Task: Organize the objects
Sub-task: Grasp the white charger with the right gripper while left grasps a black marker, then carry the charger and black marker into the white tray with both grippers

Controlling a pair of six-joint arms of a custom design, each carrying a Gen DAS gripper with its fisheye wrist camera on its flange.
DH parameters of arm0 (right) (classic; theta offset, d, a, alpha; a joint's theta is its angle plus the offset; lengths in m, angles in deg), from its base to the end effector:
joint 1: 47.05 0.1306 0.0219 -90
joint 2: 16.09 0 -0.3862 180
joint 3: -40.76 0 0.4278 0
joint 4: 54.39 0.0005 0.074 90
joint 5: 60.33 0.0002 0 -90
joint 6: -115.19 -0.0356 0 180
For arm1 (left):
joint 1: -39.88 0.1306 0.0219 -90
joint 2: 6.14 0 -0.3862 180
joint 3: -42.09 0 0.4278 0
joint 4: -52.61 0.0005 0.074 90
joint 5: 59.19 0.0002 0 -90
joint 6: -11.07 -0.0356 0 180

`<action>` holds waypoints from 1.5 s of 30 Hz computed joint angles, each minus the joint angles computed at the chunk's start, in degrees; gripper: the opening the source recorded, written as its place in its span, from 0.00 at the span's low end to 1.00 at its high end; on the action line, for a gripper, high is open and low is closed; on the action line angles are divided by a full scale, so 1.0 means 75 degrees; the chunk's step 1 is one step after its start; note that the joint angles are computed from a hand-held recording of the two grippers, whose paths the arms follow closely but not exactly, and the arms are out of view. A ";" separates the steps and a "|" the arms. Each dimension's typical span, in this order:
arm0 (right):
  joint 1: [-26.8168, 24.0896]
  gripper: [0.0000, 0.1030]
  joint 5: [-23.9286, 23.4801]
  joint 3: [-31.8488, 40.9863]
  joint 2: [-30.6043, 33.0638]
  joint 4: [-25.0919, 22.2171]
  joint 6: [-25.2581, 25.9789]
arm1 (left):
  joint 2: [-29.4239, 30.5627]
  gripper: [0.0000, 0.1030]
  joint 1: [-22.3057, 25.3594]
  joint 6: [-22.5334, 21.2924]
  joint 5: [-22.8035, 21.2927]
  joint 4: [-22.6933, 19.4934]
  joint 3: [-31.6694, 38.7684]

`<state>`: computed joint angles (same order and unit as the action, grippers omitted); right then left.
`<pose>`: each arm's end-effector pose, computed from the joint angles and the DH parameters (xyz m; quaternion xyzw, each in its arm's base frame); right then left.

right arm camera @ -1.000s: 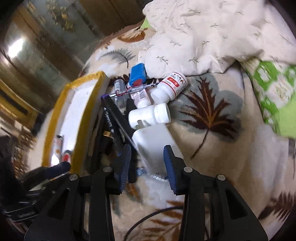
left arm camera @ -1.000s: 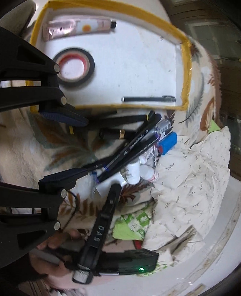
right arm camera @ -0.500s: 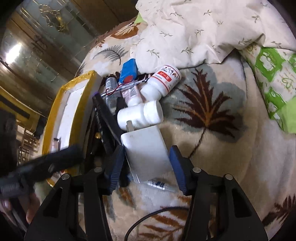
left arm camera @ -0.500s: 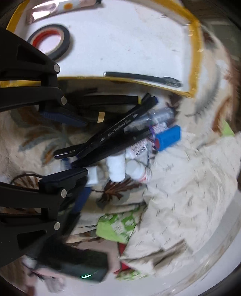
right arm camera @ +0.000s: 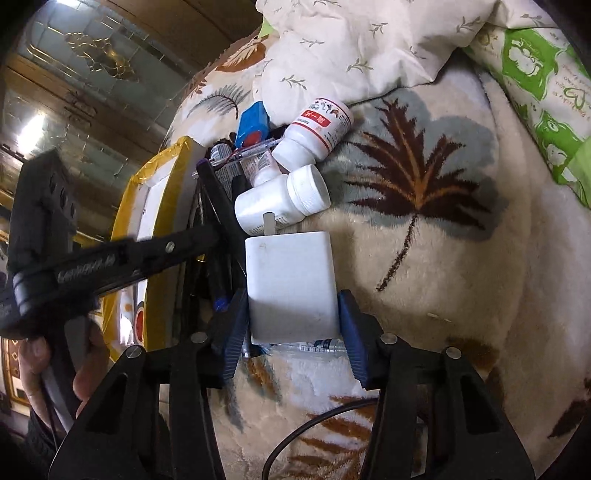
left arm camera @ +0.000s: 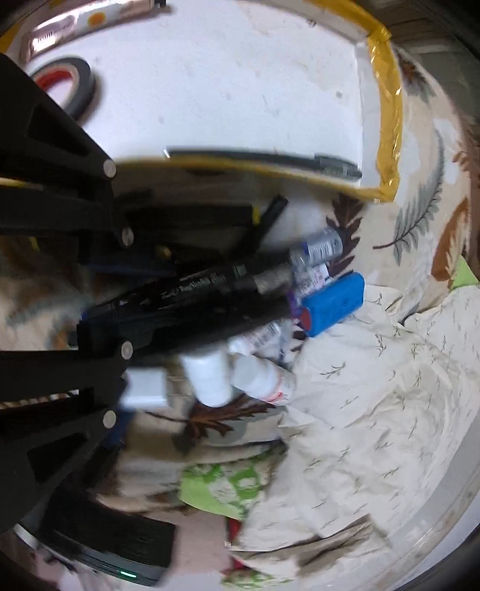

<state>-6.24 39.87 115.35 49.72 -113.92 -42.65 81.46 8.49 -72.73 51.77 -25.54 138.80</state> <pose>0.2733 0.2270 0.4636 0.2483 0.9052 0.2229 0.2631 0.3912 -0.2542 0.4840 0.2431 0.9364 -0.2269 0.1117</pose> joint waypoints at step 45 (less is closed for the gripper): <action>0.1129 0.46 0.1169 0.1369 0.1047 -0.1074 -0.0516 | -0.1987 0.11 0.0777 -0.0967 0.1063 -0.0521 -0.1499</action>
<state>2.23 48.64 125.61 57.57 -121.98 -46.52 66.56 14.32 -79.99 59.74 -29.45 127.56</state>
